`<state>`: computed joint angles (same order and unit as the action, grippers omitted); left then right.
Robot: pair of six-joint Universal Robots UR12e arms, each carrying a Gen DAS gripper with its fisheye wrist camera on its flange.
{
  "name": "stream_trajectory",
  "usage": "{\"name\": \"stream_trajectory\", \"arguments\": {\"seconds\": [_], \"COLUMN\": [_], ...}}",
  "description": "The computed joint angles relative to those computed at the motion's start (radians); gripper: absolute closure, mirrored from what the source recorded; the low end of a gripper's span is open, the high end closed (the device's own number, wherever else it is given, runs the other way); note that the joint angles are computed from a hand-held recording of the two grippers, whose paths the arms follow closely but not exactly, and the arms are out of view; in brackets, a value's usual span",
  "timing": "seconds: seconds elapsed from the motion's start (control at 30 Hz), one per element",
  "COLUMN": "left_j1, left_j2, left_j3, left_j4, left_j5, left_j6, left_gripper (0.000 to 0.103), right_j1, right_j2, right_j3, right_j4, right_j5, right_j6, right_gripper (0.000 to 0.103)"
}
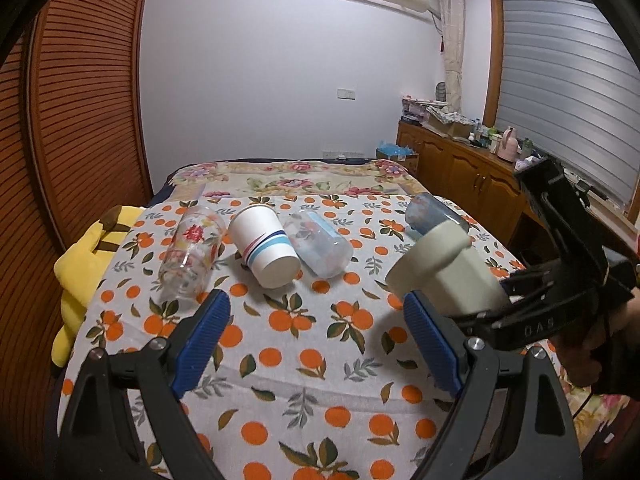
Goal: Flip cup upright
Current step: 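Lift the cream tumbler with the right tool off the bed, then bring the held tumbler toward the left tool and grasp it with the left tool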
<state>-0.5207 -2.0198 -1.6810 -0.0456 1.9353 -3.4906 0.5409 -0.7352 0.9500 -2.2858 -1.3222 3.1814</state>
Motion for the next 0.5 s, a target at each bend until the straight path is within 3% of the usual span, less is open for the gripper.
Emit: {"name": "stream_trajectory", "arguments": {"seconds": [0.5], "left_j1": [0.008], "left_j2": [0.006], "left_j3": [-0.013], "left_j4": [-0.022], "left_j5": [-0.001], "left_j6": [-0.039], "left_gripper": [0.014], "right_j1": [0.021], "right_j2": [0.025], "right_j3": [-0.017], "right_j4": [0.019], "right_j5": [-0.007], "right_j6": [0.004], "right_gripper": [0.025]}}
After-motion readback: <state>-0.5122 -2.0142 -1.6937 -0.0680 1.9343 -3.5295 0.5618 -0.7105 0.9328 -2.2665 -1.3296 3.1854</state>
